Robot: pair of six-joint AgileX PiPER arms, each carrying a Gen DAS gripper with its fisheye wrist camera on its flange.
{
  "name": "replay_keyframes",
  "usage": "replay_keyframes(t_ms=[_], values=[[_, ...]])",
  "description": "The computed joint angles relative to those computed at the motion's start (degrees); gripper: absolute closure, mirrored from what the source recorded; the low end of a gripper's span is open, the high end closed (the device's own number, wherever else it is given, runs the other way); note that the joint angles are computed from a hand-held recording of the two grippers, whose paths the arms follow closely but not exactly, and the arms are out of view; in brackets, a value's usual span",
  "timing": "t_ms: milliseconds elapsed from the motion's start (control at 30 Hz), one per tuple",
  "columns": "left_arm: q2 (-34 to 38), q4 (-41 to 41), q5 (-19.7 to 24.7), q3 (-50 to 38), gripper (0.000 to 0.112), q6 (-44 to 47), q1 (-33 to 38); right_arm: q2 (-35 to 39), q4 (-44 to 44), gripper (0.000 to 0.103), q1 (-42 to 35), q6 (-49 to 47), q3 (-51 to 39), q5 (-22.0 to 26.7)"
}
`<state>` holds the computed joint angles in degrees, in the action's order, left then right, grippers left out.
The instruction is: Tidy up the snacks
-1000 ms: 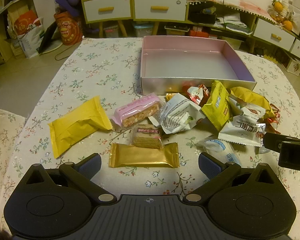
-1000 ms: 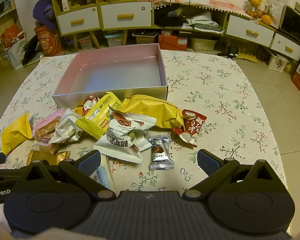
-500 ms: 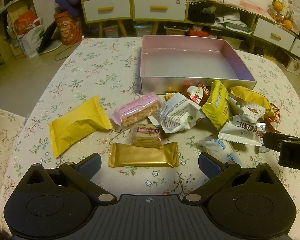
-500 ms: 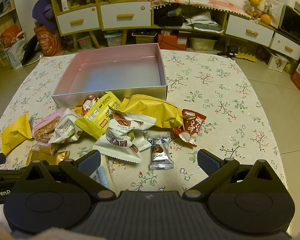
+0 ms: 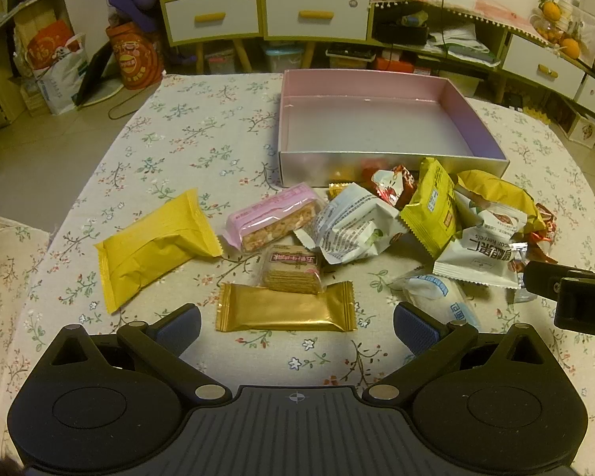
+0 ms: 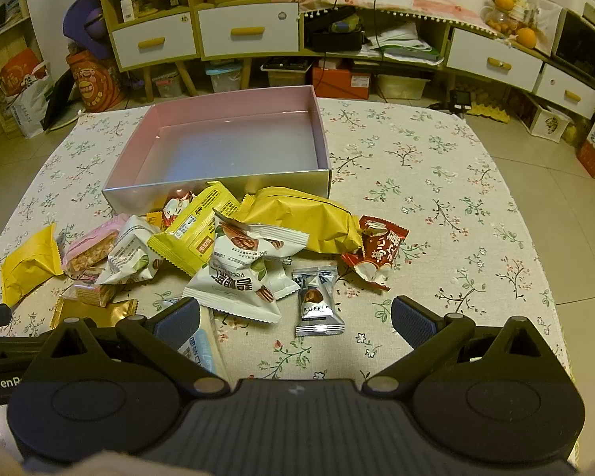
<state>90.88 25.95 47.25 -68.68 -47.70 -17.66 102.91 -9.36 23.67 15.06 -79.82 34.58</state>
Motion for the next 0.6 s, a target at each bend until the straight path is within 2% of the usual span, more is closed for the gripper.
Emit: replay_keyframes(t_ms=[433, 500, 600], values=[[-0.2, 1.9, -1.0, 0.4, 0.009, 1.3, -0.3, -0.4, -0.5, 0.0, -0.6, -0.3, 0.8, -2.4], [-0.5, 2.1, -2.7, 1.1, 0.009, 2.1, 0.5, -0.9, 5.2, 0.0, -1.9, -6.2, 1.9, -5.4], [-1.5, 4.9, -7.0, 3.4, 0.009, 0.8, 1.5, -0.3, 13.8, 0.0, -3.4, -17.1, 0.3, -3.9]])
